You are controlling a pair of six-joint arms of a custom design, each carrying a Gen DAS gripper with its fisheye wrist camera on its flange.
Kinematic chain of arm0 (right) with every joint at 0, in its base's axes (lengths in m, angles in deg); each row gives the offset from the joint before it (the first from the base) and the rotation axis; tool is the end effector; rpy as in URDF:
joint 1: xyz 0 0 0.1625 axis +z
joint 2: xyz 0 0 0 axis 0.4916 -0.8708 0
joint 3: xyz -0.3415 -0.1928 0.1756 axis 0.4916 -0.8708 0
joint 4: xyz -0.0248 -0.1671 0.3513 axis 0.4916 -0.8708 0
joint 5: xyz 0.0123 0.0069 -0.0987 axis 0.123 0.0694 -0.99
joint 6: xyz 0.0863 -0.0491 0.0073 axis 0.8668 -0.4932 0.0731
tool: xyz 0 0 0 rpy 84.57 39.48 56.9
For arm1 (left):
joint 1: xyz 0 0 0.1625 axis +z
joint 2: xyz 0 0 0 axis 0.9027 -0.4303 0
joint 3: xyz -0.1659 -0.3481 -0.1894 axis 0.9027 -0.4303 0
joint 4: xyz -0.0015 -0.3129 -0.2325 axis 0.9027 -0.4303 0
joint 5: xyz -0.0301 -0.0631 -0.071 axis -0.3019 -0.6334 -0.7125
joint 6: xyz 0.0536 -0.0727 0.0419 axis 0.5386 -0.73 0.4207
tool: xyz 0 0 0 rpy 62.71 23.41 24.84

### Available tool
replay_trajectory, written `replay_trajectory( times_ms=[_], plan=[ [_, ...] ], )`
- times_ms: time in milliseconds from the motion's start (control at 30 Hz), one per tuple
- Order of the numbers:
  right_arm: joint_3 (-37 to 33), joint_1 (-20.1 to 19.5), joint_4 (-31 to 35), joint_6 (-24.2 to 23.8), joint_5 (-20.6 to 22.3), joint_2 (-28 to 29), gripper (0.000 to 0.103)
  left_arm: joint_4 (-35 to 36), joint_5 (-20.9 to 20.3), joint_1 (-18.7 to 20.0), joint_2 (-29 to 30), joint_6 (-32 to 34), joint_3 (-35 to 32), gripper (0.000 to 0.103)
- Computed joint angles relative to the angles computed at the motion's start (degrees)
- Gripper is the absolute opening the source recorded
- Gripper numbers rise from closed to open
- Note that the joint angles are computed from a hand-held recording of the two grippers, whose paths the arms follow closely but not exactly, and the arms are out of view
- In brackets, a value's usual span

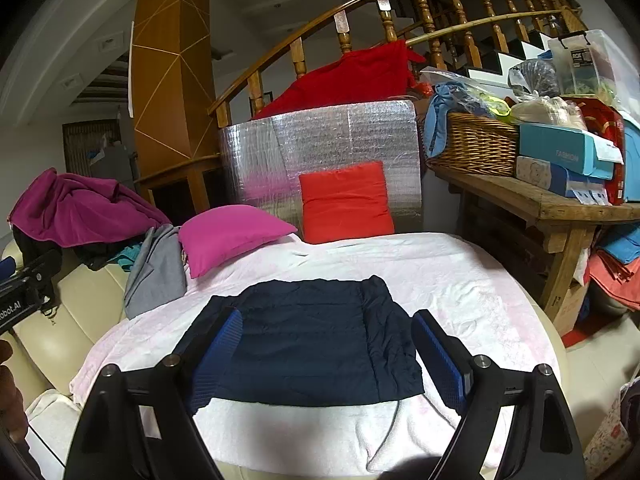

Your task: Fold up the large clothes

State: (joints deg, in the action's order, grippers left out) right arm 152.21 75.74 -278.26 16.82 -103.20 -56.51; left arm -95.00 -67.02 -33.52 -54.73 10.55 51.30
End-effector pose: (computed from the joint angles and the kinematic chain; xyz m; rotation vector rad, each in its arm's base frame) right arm 0.1898 -0.4559 0.5407 0.0712 -1.8869 1.5026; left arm -0.5503 -0.5865 0.2023 0.9005 1.9390 -1.3408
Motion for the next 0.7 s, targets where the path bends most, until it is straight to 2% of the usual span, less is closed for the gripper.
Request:
replay_trajectory(
  times_ms=[700],
  plan=[
    [-0.7,1.05,-1.41,-1.3,-0.46,0.68,0.089,-0.15,-0.82,-0.03,-0.99,0.02,0.72,0.101]
  ],
)
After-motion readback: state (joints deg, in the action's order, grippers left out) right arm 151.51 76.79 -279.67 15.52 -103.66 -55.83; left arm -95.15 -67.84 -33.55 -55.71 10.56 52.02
